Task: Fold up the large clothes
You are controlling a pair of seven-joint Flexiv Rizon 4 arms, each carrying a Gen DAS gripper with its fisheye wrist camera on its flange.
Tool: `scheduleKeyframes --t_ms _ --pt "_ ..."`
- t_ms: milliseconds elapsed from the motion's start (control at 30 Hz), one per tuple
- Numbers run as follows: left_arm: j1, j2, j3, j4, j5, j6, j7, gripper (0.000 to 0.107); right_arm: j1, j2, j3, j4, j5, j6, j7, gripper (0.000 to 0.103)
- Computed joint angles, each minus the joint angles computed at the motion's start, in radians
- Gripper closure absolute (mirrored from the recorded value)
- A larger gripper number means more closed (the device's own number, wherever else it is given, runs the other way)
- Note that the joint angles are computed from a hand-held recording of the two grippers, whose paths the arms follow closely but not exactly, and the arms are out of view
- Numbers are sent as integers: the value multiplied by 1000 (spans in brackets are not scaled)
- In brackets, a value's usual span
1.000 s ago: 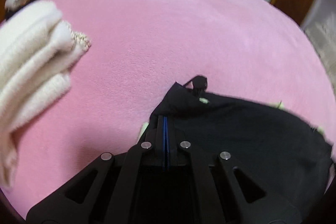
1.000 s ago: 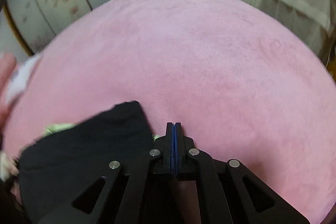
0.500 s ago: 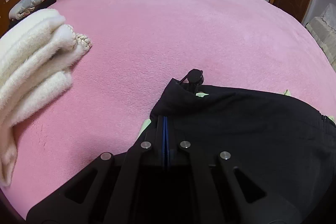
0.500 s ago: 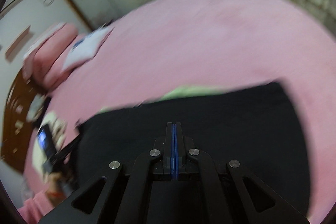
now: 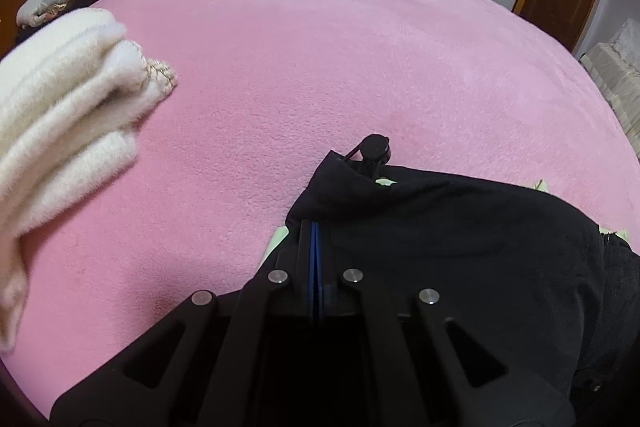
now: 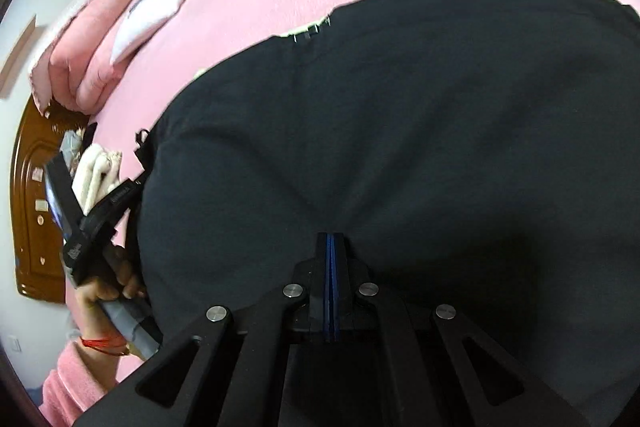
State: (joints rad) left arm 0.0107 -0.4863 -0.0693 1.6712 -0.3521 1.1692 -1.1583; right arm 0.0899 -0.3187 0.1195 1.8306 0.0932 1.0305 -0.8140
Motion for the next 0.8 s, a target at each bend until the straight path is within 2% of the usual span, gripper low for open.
scheduleKeyframes --t_ms 100,200,233,300,333,367,433,533,600,700,800 --pt "-5 32 17 -17 8 -74 -29 106 -5 -28 1 -41 -4 -54 -33 103" --pt "40 128 -27 63 -103 -109 20 105 -1 -53 -9 -85 -28 -138 -40 103" --pt "48 161 -33 97 -144 -110 44 102 -1 -58 -11 -98 -31 -159 -40 103" --pt "59 239 -31 178 -242 -115 91 85 -1 -82 -14 -134 -33 -203 -43 103" --pt "61 282 -23 223 -297 -126 110 68 -7 -92 -12 -152 -20 -224 -44 103" --pt "60 319 -11 263 -354 -134 131 59 -12 -109 -7 -179 -1 -246 -44 103" --pt "52 395 28 342 -438 -171 150 59 -35 -123 6 -209 43 -277 -72 103" --pt "46 469 100 406 -425 -257 115 59 -59 -128 15 -229 95 -300 -104 103" --pt "53 511 140 441 -369 -309 60 58 -59 -128 11 -235 100 -315 -112 103" --pt "73 558 186 493 -323 -400 2 53 -23 -143 -9 -266 30 -369 -104 103" --pt "90 593 215 560 -331 -425 -31 52 5 -154 -24 -283 -38 -408 -101 103"
